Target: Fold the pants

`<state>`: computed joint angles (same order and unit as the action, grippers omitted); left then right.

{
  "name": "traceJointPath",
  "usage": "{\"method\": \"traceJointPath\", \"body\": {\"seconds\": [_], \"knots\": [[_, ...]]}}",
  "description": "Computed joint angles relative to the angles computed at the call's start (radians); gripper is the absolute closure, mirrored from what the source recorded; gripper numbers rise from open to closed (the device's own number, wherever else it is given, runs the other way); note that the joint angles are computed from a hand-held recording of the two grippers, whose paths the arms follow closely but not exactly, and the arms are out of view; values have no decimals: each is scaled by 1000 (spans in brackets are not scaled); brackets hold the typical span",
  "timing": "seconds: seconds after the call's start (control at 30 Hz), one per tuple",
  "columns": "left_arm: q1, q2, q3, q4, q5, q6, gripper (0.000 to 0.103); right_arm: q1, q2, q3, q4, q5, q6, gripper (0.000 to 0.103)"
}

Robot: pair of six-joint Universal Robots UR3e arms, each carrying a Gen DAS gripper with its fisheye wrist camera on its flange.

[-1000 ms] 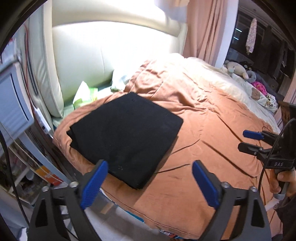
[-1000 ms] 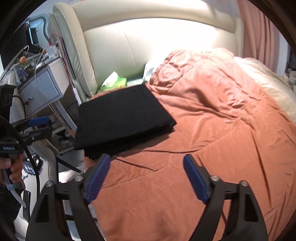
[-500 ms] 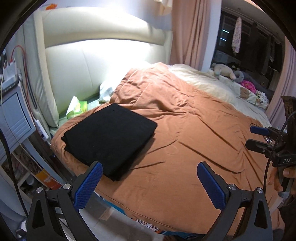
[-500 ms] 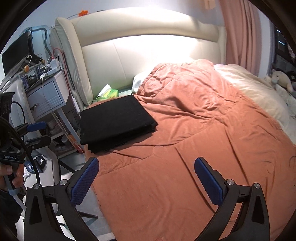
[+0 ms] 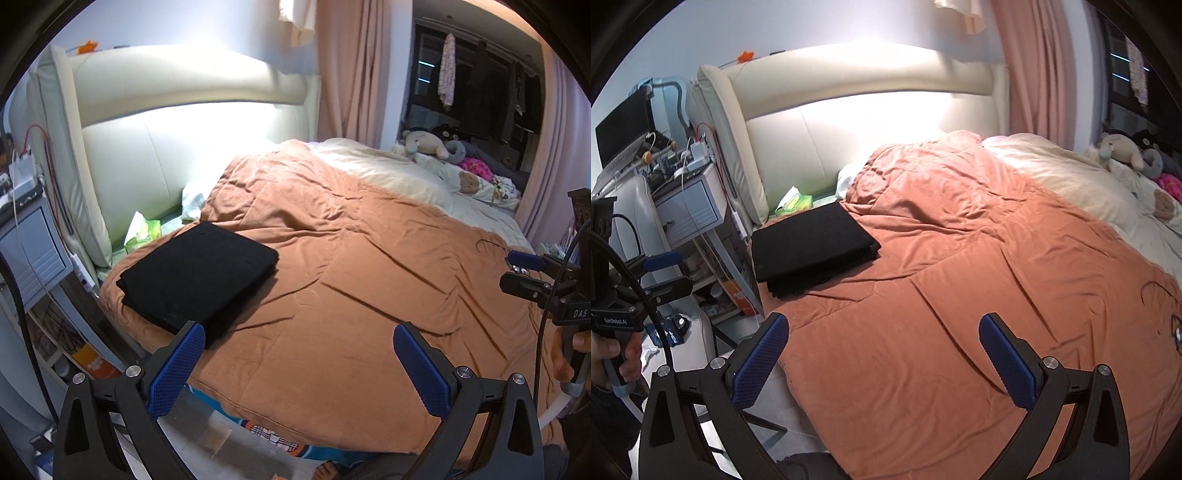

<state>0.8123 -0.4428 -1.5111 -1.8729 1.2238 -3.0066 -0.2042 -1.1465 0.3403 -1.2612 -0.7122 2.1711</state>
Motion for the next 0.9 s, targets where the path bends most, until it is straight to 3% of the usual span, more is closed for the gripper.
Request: {"method": "traceJointPath", "body": {"seconds": [0.17, 0.33, 0.6, 0.9], "knots": [[82, 34, 145, -171, -83, 45, 0, -134, -218, 293, -15, 58, -121, 0], [90, 47, 245, -271, -141, 63, 0, -286, -350, 381, 165, 127, -286, 0], [90, 57, 401, -399, -180, 61, 0, -553, -460, 321, 641, 187, -664, 0], [84, 47, 601, -556, -209, 60, 0, -894, -416, -8, 1373, 139, -1202, 0]]}}
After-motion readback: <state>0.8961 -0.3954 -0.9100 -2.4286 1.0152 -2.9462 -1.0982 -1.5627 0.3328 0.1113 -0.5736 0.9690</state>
